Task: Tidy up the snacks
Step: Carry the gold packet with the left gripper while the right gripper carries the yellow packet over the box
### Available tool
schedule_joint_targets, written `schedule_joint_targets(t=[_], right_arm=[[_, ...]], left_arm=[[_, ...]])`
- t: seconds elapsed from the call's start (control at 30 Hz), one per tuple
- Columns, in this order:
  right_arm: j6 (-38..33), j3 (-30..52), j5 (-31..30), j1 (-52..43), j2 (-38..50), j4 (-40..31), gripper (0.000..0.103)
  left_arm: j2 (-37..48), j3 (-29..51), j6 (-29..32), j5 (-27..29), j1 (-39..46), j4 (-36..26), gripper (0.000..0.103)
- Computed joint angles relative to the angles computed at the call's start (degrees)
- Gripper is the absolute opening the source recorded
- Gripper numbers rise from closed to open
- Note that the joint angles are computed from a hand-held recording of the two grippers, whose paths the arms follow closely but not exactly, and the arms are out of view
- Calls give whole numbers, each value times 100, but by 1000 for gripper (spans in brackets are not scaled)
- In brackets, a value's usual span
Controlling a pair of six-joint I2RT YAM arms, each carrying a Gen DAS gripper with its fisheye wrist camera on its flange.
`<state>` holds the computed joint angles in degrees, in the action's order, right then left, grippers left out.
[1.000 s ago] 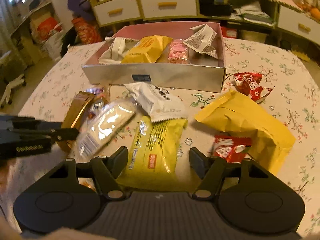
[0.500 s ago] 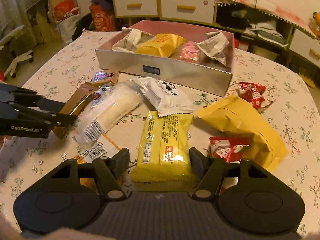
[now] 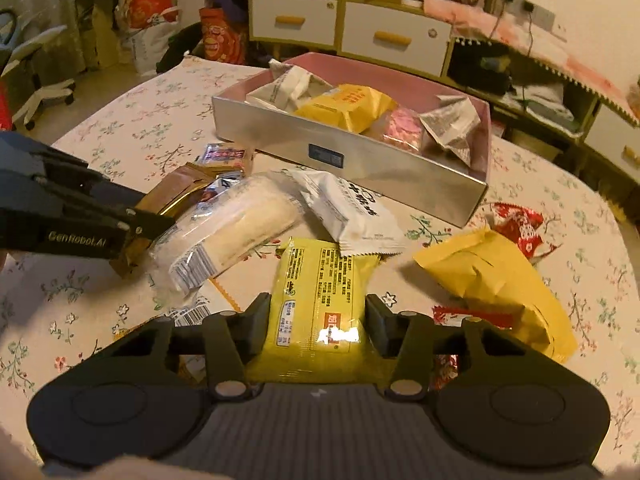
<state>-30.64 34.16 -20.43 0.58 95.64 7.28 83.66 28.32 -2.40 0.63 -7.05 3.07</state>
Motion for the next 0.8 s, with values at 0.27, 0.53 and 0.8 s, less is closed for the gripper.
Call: schedule_joint_targets(t=[0.27,0.53,0.8], right_arm=[[121,110,-64,121,-307,-572,46],[321,258,-238,59,-596,-1043,46],[526,463,-569,-152,-791,-1452,46]], left_arm=[[-129,148,-229,116,48,-459,28],[-412,216,-399,195,61,-717,28],[-749,307,-561,275,102,-967,28]])
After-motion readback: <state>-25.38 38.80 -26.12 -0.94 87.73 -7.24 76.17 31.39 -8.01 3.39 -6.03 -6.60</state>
